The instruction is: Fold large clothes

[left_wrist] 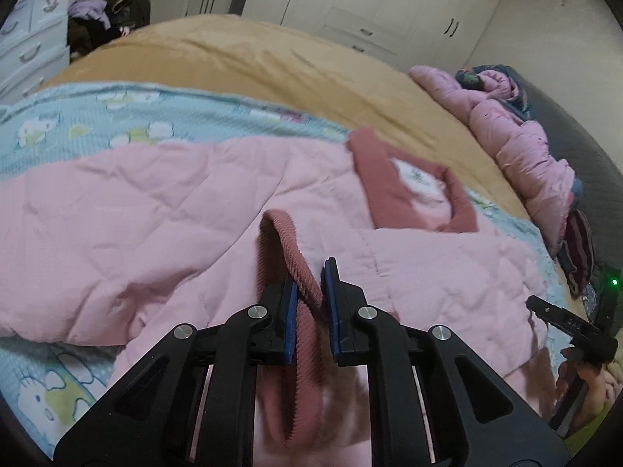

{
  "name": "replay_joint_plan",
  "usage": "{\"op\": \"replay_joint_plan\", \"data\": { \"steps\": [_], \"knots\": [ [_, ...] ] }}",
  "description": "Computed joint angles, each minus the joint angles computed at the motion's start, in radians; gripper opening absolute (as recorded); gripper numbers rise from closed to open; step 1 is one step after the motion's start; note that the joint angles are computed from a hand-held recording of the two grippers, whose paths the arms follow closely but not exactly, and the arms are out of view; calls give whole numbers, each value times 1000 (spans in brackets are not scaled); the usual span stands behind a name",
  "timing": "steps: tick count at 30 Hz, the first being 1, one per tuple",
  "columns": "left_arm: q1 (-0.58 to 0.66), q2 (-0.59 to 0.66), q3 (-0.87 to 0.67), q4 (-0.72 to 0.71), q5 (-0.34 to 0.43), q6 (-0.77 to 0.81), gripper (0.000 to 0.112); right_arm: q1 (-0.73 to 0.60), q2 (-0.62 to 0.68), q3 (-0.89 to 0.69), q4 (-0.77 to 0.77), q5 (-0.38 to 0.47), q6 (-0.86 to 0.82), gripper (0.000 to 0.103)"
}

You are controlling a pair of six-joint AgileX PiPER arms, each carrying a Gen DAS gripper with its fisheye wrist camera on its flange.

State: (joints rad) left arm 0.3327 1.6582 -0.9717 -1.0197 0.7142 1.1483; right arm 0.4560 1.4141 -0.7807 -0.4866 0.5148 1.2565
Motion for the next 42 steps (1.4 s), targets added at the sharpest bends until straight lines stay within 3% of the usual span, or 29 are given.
{"op": "replay_joint_plan", "data": {
  "steps": [5, 9, 11, 13, 14, 17, 19, 24, 28, 29, 33, 37, 42],
  "knots": [
    [-36, 47, 7, 28, -59, -23, 6, 22, 64, -6, -70, 10, 63, 70],
    [-33, 33, 8, 56, -53, -43, 8, 30, 55, -13, -62, 31, 58, 70],
    [-20, -31, 29, 67, -48, -43, 16, 70, 3, 1, -77, 37, 96, 71],
    [-11, -107, 67, 52, -60, -21, 44, 135, -36, 14, -137, 43, 172, 78],
    [-2, -150, 88, 42, -49, -13, 47, 182, -36, 10, -171, 65, 211, 83],
    [-23, -232, 136, 55, -6, -16, 55, 236, -2, -14, -149, 91, 196, 85],
    [-75, -260, 165, 103, -17, -56, 68, 245, 29, -20, -129, 89, 192, 86],
    [-210, -190, 220, 236, -138, -207, 76, 235, 107, -46, -98, 98, 166, 90],
    [-209, -155, 236, 177, -170, -148, 80, 225, 110, -19, -116, 53, 184, 94],
    [-214, -164, 237, 191, -171, -162, 80, 249, 97, -23, -123, 80, 202, 94],
    [-165, -212, 237, 163, -98, -172, 94, 303, 5, 11, -170, 76, 308, 96],
    [-122, -292, 248, 201, -63, -263, 94, 367, -59, 17, -192, 118, 380, 99],
    [-24, -348, 242, 181, 32, -260, 94, 454, -73, -32, -197, 222, 413, 99]
  ]
}}
